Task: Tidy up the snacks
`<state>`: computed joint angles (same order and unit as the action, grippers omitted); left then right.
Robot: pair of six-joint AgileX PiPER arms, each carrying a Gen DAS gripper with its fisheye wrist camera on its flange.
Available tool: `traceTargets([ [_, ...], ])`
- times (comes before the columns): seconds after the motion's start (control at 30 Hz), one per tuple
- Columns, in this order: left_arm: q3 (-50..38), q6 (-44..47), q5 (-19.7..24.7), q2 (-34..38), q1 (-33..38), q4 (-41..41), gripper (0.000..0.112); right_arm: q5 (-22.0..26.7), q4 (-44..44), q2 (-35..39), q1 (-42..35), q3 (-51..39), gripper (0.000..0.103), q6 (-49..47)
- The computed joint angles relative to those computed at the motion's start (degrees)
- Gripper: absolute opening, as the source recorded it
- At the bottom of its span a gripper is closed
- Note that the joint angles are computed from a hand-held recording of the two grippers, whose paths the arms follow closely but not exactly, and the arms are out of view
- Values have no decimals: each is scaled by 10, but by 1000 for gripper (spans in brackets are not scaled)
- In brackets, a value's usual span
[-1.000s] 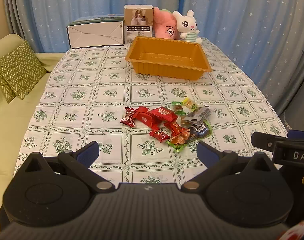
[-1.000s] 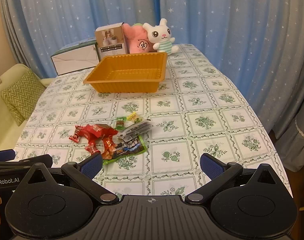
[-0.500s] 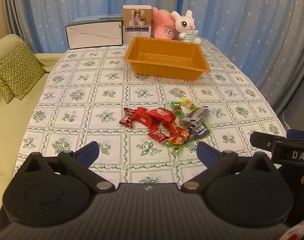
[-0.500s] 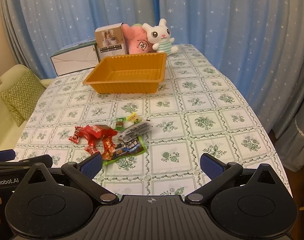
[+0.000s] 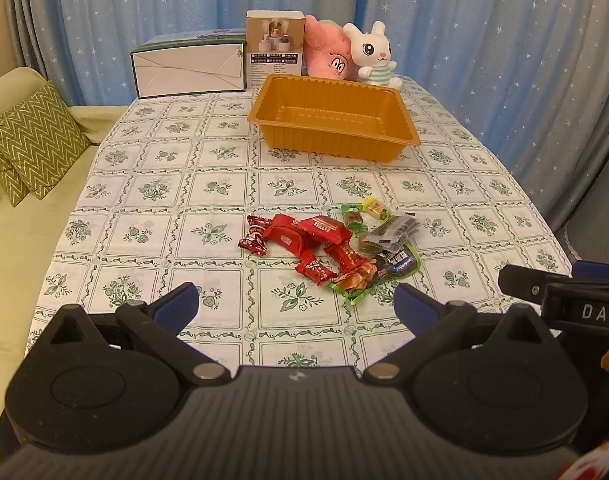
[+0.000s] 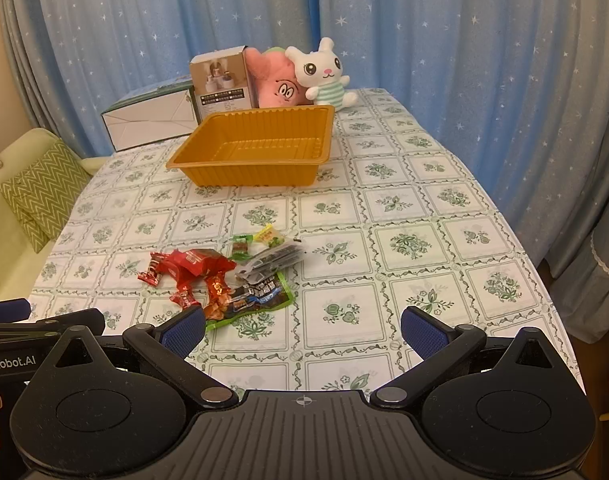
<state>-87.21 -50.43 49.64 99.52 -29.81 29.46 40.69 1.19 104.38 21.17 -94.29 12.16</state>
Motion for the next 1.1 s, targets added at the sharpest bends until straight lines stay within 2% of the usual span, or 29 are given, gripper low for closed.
traceTargets([
  [1.1, 3, -5, 0, -2, -5, 0, 103, -2, 1, -2, 0, 4, 103, 0],
])
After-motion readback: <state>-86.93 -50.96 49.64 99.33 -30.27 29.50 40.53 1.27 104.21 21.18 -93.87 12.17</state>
